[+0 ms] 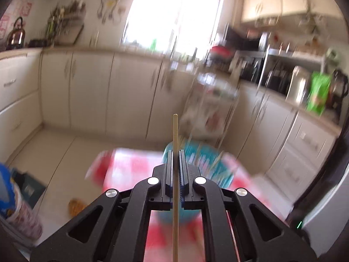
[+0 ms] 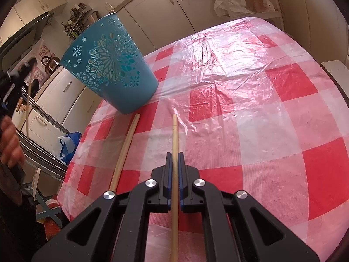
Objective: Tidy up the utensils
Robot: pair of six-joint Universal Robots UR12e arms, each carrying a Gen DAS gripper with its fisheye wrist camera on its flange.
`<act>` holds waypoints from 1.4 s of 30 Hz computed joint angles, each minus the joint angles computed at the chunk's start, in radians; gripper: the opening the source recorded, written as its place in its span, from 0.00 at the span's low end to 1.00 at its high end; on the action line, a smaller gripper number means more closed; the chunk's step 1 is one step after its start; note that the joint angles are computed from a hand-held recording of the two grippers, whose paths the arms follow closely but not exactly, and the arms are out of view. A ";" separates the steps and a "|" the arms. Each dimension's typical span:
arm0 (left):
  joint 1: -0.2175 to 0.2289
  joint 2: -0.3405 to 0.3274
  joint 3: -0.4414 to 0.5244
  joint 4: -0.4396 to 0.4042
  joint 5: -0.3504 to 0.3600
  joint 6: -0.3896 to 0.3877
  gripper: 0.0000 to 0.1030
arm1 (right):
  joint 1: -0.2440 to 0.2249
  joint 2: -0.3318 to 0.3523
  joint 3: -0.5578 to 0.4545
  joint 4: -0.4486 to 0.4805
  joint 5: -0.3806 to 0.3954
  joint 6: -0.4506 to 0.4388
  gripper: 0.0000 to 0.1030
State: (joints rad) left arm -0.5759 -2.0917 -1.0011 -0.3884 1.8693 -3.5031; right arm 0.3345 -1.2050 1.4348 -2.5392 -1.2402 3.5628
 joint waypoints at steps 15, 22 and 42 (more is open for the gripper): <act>-0.004 -0.360 0.572 -0.130 0.119 0.016 0.04 | 0.042 0.021 -0.090 0.168 -0.142 -0.213 0.06; 0.003 -0.286 0.421 -0.180 0.097 -0.014 0.05 | 0.059 0.023 -0.087 0.147 -0.199 -0.232 0.06; -0.017 -0.027 -0.099 -0.017 0.180 -0.185 0.54 | -0.004 -0.011 -0.029 -0.299 0.027 0.088 0.05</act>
State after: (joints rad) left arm -0.5931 -2.1184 -1.0998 -0.4053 2.0497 -3.6877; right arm 0.3310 -1.2156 1.4057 -2.8385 -1.2135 3.6508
